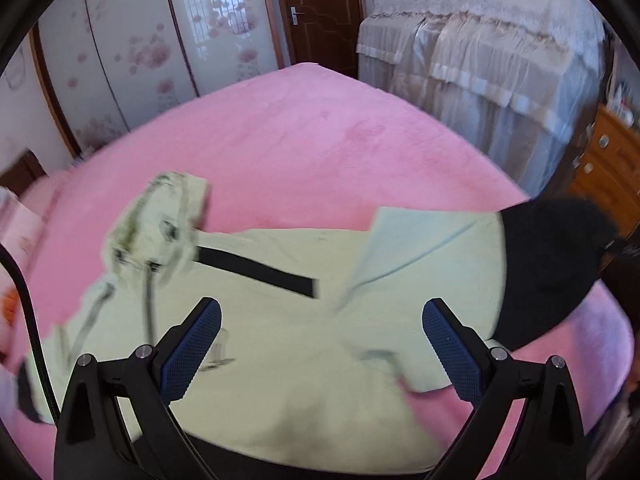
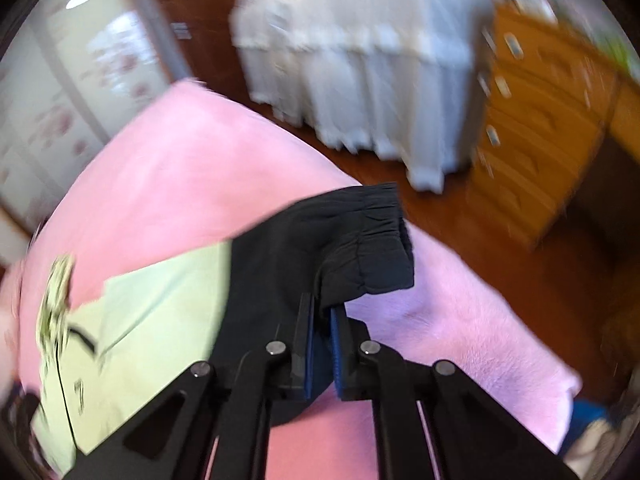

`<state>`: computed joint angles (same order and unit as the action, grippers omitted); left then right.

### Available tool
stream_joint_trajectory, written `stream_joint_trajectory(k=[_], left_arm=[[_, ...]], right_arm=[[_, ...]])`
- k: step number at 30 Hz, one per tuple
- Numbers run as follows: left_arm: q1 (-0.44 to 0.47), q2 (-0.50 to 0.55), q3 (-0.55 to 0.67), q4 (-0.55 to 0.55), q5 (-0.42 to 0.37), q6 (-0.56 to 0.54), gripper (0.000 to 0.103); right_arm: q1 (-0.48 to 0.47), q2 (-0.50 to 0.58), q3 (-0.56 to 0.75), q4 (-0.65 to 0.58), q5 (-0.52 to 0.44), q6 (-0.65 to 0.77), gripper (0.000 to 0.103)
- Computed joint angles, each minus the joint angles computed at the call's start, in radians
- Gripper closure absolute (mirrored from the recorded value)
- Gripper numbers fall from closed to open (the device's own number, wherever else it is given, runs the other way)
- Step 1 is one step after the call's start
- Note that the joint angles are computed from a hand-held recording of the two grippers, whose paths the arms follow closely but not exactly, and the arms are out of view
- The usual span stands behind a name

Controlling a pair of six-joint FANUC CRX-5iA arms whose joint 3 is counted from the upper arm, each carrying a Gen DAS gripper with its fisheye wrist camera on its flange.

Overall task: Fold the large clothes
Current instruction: 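Grasp the black sleeve cuff with the right gripper and lift it, then carry the sleeve across the jacket front with the right gripper and release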

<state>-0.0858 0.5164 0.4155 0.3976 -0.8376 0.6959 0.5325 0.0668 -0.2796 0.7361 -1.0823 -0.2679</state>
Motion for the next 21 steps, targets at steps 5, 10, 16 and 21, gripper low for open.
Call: stream_joint_trajectory(k=[5,10,16,21], left_arm=[[0.042,-0.046,-0.004,-0.088,0.050,-0.041,0.003],[0.135,-0.069,0.004,-0.058,0.014,-0.064,0.003],[0.254,-0.054,0.023,0.029,-0.018,-0.055,0.003],[0.307,0.016,0.098,-0.041,-0.057,0.040,0.003]], right_arm=[[0.102,0.031,0.092,0.160,-0.006,0.070,0.096],[0.149,0.118,0.223,0.228,0.097,0.182,0.096],[0.189,0.315,0.451,0.178,0.206,0.357,0.096],[0.205,0.461,0.615,-0.032,0.236,0.508,0.096]])
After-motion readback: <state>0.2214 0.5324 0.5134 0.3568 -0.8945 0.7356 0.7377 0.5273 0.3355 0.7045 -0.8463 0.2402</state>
